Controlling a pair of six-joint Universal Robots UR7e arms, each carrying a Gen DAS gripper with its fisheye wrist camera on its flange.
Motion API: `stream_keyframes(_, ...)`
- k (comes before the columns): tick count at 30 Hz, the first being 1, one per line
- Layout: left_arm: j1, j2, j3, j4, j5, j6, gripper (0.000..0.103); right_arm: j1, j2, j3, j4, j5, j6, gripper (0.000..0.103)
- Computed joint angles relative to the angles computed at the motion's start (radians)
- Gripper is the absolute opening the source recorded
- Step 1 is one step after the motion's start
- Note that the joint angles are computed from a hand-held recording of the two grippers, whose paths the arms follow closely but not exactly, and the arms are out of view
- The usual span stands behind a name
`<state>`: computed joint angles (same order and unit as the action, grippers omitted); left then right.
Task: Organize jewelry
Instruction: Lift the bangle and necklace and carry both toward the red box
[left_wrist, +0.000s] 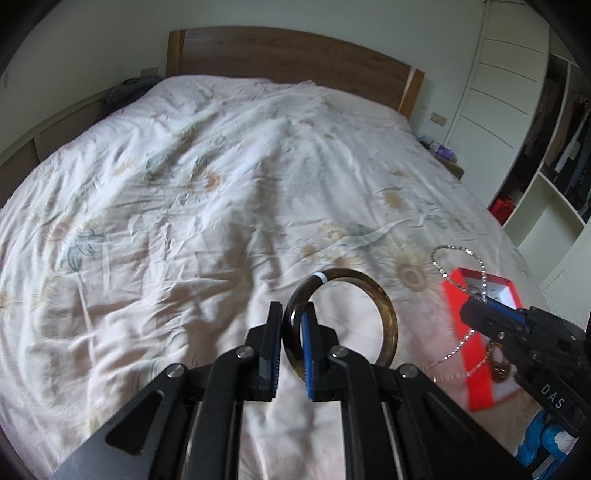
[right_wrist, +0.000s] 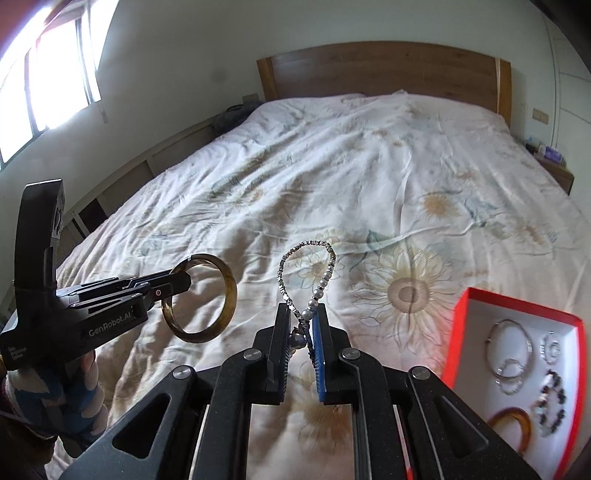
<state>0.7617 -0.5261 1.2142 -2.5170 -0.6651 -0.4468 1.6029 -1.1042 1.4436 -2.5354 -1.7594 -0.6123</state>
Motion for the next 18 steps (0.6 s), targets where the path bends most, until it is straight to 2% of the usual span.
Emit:
stream_keyframes(8, -0.085, -0.091, 0.108, -0.023, 0.019, -0.020, 0.009, 0.056, -0.113, 0.099, -0.022, -0.043, 0.007, 0.012)
stream_keyframes(18, -0.215, -0.254, 0.291, -0.052, 0.090, -0.070, 0.009, 0.153, -0.278, 0.244, -0.059, -0.110, 0.019, 0.012)
